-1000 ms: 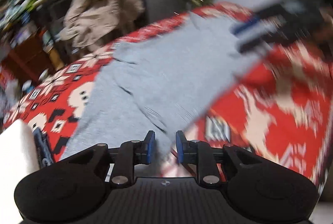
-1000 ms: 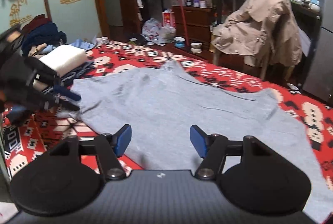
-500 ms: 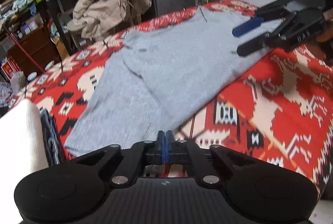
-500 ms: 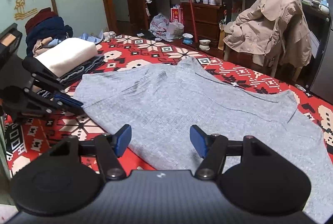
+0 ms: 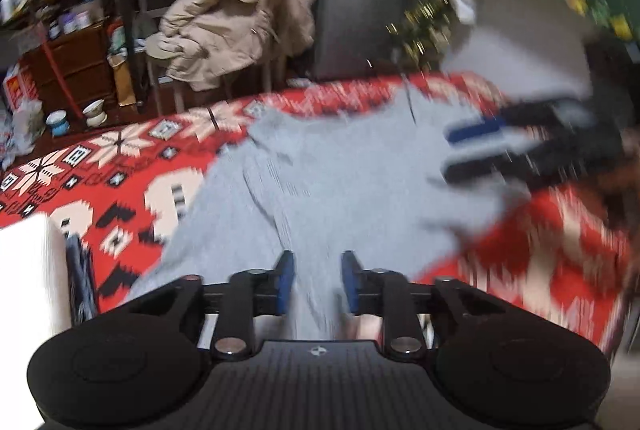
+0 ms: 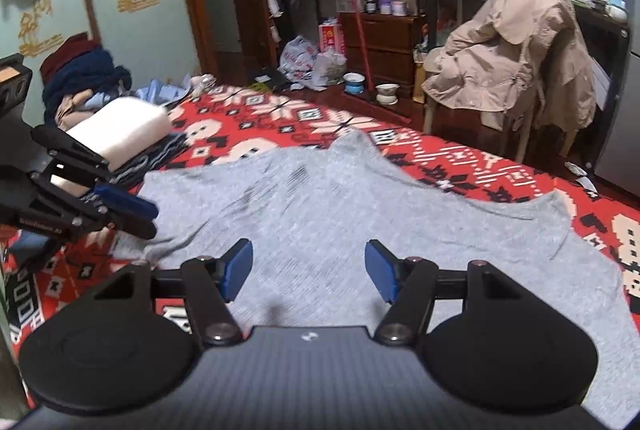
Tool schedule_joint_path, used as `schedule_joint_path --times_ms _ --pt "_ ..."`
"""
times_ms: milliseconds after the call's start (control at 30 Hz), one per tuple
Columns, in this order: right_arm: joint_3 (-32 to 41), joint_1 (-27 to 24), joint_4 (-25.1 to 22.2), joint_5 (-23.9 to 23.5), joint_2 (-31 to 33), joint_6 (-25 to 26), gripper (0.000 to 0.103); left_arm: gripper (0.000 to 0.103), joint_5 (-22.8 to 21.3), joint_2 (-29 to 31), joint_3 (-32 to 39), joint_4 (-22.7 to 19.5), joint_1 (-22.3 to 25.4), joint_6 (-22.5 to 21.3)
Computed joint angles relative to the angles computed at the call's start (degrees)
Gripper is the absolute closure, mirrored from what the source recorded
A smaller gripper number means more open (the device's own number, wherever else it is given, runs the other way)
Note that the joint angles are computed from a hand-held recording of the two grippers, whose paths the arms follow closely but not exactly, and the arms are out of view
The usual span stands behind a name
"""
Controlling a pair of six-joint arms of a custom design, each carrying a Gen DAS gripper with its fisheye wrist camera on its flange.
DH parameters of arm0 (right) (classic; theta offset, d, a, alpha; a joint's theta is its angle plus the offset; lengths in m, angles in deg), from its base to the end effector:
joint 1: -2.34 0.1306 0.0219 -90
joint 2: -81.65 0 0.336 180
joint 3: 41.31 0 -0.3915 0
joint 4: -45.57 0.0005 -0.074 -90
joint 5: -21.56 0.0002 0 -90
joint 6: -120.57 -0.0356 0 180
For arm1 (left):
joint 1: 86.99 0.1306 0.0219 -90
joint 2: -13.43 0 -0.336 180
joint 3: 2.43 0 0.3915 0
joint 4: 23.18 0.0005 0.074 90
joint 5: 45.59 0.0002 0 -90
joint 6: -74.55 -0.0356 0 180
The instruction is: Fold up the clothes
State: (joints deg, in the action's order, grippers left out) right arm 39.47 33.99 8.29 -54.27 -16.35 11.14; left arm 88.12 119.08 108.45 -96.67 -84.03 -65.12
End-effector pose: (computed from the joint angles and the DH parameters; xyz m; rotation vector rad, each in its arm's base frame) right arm 0.3891 0.2290 0.3873 -0.1041 2.2247 0.2130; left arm 0.5397 0.0028 0.3971 1.1197 2.1273 -0.6577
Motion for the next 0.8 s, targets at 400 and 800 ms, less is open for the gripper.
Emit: schedule_joint_path --times_ms 400,800 --pt "-9.1 -8.9 -7.7 7.9 -13.3 -10.3 0.057 0.092 -7.8 16.8 20.1 -1.1 -6.7 16.8" --pt "-13.8 -18.2 -8.1 6.5 -14.4 -8.0 0.060 0.084 -8.9 17.0 18.7 0.9 -7.3 16.7"
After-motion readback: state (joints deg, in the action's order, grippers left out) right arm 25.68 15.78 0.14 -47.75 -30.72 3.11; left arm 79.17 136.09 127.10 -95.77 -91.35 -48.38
